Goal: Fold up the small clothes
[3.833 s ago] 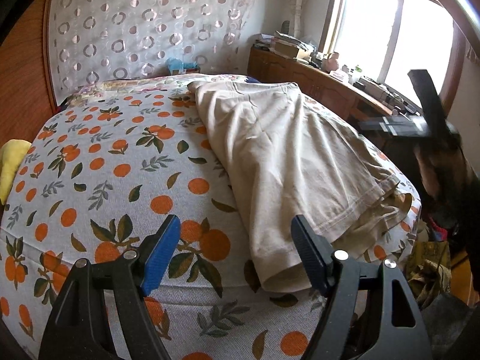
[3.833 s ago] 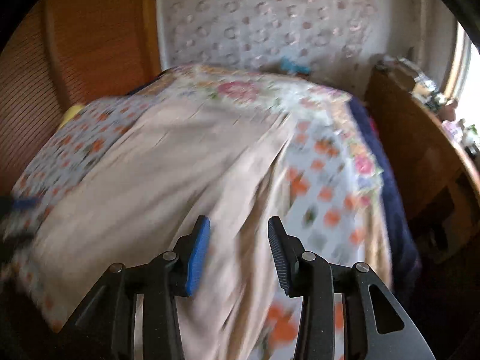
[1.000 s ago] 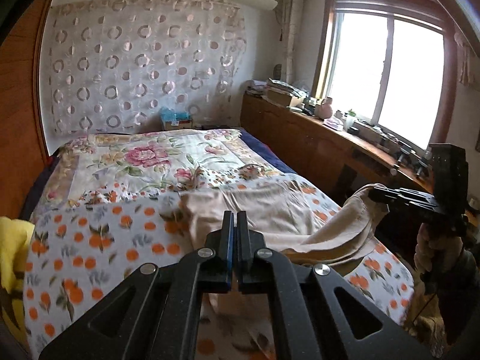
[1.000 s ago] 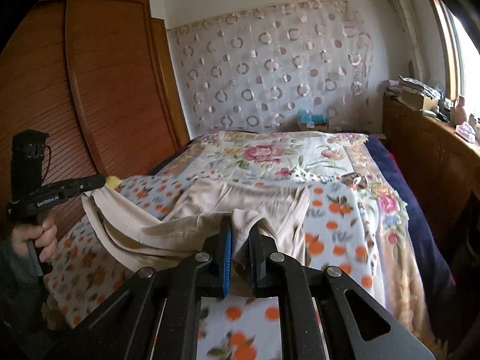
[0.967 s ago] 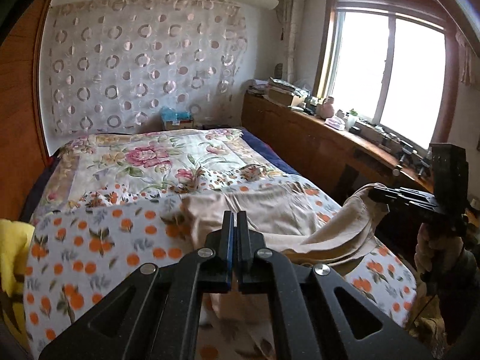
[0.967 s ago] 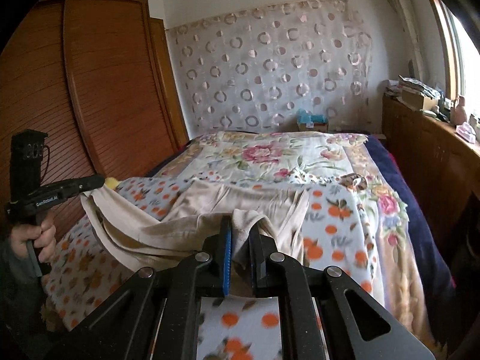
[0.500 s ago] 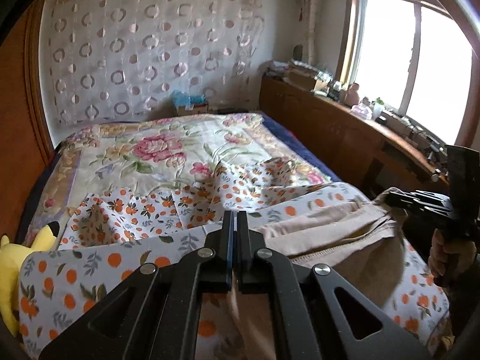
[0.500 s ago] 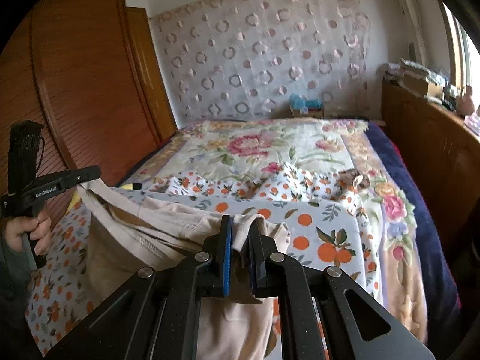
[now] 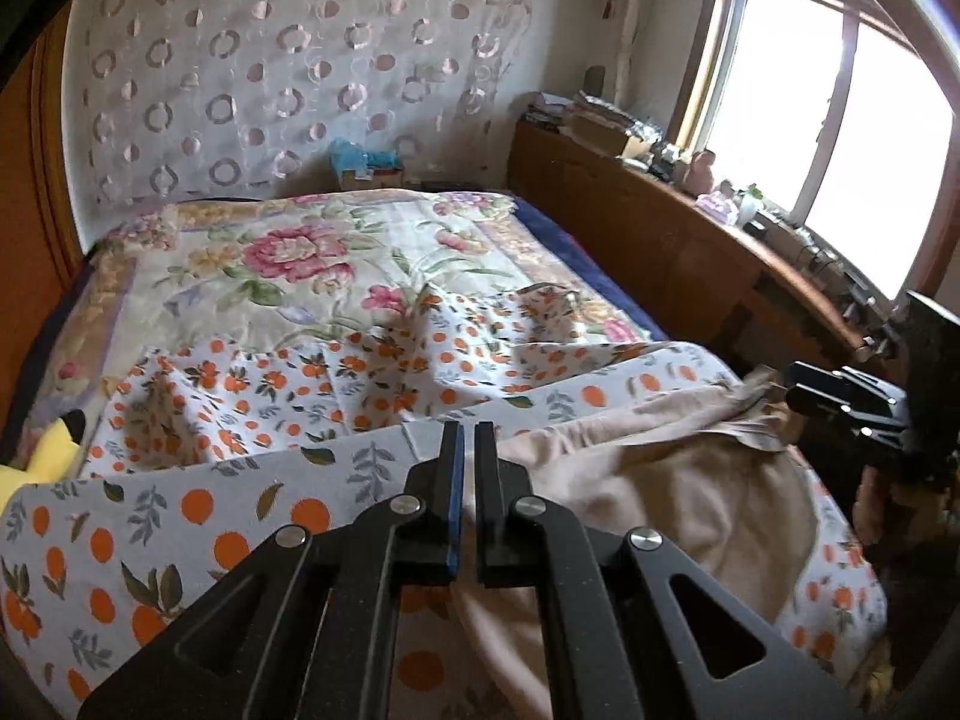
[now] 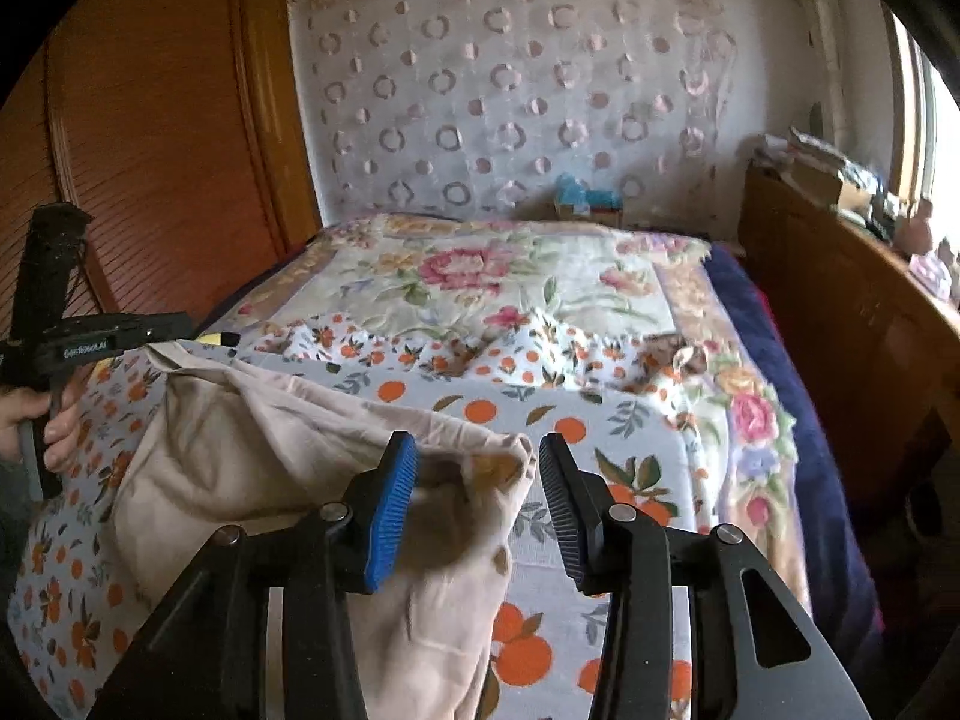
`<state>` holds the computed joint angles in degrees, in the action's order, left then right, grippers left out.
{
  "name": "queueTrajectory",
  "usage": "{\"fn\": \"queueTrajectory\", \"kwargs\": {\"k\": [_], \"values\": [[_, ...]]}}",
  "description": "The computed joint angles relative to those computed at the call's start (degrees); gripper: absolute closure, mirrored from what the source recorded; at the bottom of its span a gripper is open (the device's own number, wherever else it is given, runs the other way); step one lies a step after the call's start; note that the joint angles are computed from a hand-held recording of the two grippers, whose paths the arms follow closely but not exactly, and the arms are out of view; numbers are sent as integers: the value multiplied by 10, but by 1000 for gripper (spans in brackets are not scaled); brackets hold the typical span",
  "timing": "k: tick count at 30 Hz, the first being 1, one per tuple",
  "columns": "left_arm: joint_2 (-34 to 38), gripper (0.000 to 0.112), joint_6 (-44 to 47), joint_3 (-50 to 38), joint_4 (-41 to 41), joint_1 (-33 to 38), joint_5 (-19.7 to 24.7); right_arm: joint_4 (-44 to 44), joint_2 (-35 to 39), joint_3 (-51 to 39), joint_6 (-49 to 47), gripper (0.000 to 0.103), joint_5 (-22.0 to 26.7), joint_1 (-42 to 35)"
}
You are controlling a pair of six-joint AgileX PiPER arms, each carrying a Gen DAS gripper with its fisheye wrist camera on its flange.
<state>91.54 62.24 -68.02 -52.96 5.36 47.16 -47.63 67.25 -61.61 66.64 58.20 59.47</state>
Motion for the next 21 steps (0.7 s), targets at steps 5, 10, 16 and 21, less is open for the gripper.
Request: {"fn": "queueTrajectory", "kwargs": {"k": [5, 10, 16, 21], "values": [[-20, 58, 39, 18, -5, 23, 27, 9, 4, -9, -13, 47, 35, 53], [-18, 51, 41, 36, 25, 14, 4, 74, 29, -21, -96, 42, 2, -10], [7, 51, 25, 32, 54, 1, -8, 155, 64, -82, -240, 86, -53, -115], [19, 51, 15, 27, 73, -15, -25, 124, 94, -124, -210, 96, -19, -170]]}}
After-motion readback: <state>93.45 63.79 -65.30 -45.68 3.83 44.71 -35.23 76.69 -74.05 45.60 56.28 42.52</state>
